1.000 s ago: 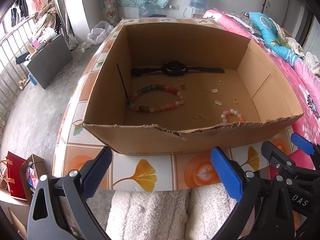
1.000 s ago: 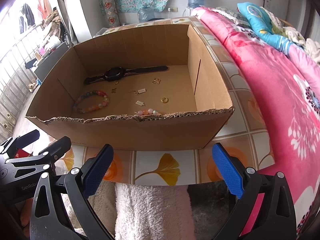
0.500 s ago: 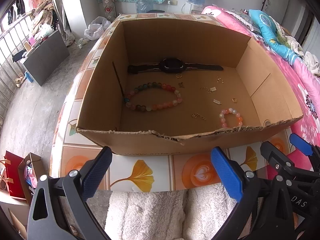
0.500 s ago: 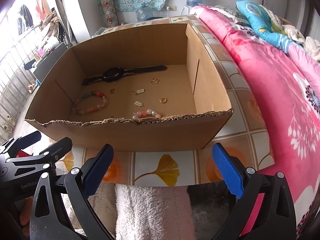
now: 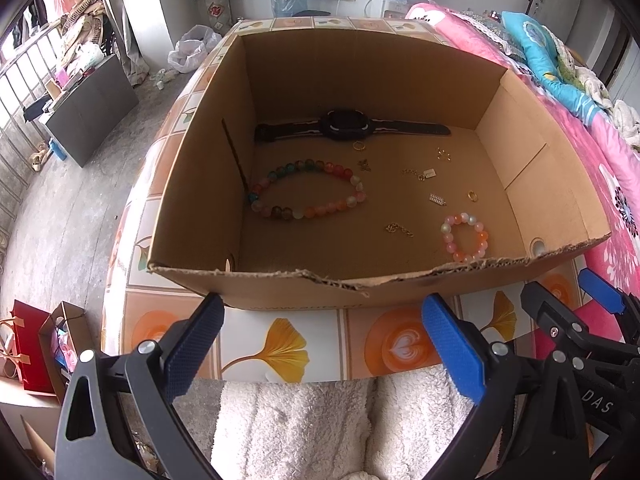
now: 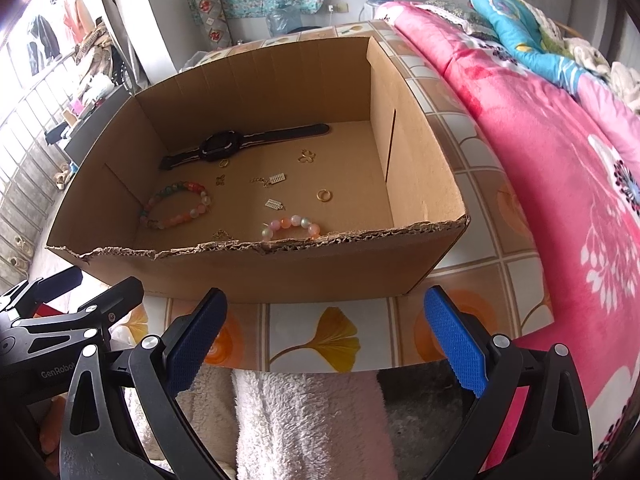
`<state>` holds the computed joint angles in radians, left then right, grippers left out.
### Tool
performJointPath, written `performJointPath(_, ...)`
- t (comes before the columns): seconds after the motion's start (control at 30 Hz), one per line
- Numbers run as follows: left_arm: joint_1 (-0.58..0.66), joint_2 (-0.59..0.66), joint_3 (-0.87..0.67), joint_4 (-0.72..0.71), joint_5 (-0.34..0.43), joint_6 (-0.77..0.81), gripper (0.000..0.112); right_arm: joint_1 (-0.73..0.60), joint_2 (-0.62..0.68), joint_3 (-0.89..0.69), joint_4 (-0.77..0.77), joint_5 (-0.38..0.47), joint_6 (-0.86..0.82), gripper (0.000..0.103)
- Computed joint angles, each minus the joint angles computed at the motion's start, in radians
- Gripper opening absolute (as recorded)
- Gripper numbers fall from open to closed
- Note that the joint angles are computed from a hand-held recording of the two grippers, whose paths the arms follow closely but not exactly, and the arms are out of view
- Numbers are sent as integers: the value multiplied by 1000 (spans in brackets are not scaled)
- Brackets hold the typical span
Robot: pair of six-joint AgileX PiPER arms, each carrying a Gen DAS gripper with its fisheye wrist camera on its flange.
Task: Organize jewelry
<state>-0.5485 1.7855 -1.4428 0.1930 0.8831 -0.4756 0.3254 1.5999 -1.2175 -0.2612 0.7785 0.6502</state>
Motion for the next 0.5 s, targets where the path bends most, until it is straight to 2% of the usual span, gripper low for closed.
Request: performJointPath(0.5, 0, 3, -8, 1, 8, -2, 97, 1, 0, -3, 0, 3, 0, 95)
